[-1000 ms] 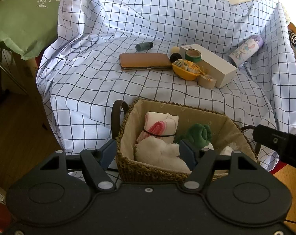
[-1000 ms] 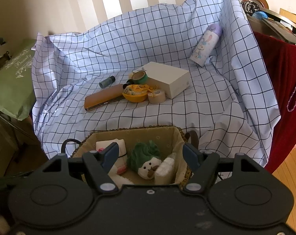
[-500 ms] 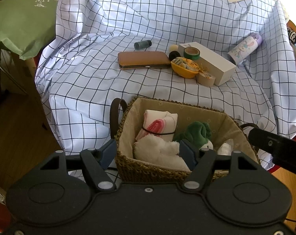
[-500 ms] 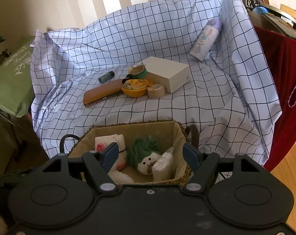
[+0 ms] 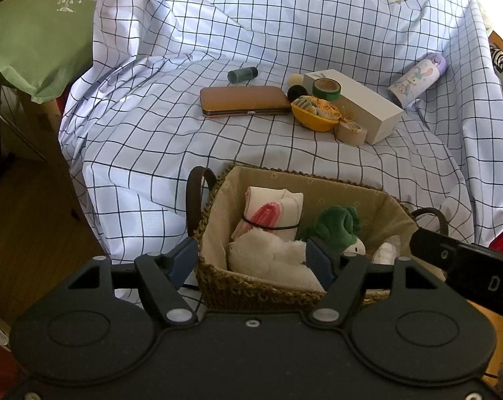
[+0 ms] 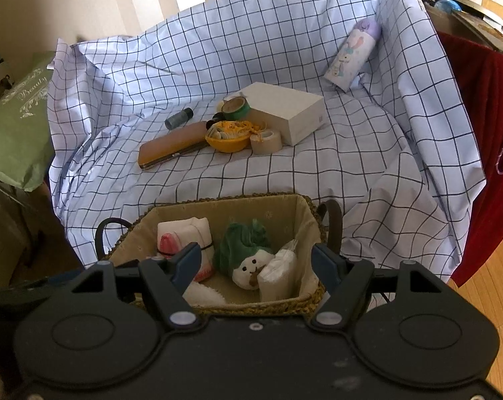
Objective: Organize soft objects
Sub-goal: 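Lift both tools out of the basket and move toward the items on the cloth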
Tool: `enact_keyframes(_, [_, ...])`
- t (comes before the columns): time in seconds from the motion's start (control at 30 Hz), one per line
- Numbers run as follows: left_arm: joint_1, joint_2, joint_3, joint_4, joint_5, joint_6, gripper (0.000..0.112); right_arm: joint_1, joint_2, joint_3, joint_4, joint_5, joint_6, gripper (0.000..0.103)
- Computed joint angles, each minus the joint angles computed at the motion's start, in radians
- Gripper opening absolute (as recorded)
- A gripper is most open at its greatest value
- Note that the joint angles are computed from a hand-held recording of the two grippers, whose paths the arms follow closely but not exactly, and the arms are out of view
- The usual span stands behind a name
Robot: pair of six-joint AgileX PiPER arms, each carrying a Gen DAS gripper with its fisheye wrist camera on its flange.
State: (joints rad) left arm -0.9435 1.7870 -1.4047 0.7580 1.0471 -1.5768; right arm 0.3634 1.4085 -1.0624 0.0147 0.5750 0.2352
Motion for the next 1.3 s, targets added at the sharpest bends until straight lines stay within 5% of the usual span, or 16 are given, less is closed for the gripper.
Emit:
enact_keyframes(0.83, [0.209, 0.077, -0.169, -0.149, -0.057, 0.321, 0.067, -0.039, 0.347, -0.414, 0.077, 0.184, -0.140, 0.074])
enact_keyframes(1.3, [0.447, 0.306, -0.544, -0.271, -0.037, 0.629, 0.067, -0.022, 0.665, -0.891, 0.068, 0.365, -0.220, 0.073])
